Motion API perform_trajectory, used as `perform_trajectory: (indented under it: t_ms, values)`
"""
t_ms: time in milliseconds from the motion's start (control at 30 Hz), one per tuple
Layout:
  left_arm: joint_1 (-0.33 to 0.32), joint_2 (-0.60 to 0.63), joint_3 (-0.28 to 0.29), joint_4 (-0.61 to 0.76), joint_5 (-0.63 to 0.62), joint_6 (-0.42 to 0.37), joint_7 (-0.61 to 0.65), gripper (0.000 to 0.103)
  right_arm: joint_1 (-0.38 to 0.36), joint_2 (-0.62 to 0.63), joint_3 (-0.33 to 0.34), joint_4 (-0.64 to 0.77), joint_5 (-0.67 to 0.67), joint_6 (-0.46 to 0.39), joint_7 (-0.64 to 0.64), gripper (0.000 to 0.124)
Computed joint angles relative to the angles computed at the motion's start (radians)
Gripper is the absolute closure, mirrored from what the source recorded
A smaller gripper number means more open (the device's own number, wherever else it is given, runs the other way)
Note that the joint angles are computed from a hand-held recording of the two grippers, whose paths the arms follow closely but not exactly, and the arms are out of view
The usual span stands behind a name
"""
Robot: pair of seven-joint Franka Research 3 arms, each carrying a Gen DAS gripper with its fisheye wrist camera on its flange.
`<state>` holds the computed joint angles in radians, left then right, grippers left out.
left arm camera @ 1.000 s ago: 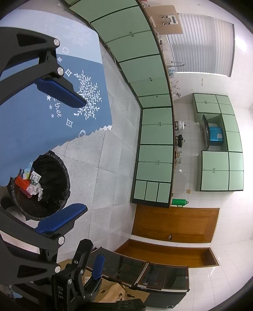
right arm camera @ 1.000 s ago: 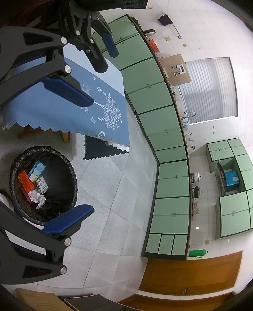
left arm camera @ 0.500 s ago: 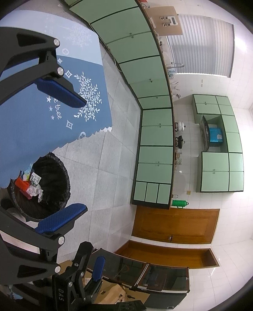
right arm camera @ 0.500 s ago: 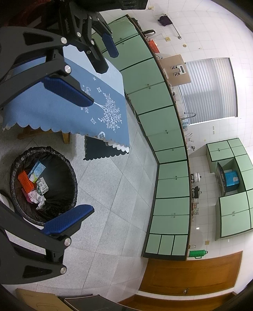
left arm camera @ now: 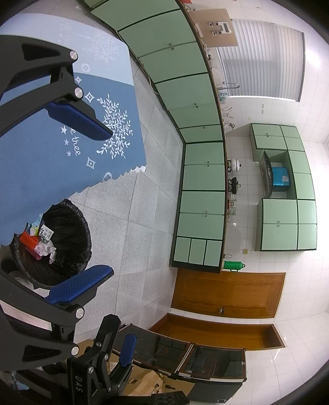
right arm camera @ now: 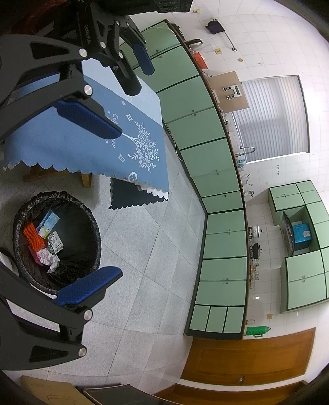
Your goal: Collect trash
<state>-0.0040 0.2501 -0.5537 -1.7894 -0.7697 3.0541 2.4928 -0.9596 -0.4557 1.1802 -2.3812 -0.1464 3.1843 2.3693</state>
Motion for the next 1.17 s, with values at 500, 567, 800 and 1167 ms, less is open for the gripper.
perform_trajectory:
  t_ms: [500,567,800,1167]
  values:
    - [0.002,-0.001,0.001,-0.001,0.004,-0.004,-0.003,0.006,0.0,0.0,0.0,0.001,-0.002,0.0,0.003,0.026]
    - [0.0,-0.001,0.001,-0.001,0.005,-0.002,-0.004,0.006,0.0,0.0,0.0,0.0,-0.002,0.001,0.002,0.026]
    - [0.008,-0.001,-0.004,-0.003,-0.008,-0.001,0.007,0.006,0.001,0.001,0.0,0.002,-0.003,-0.002,0.002,0.026]
    - [-0.001,-0.006,0.008,-0.005,-0.011,-0.006,0.006,0.006,0.003,0.002,-0.004,0.001,-0.004,-0.001,0.004,0.026]
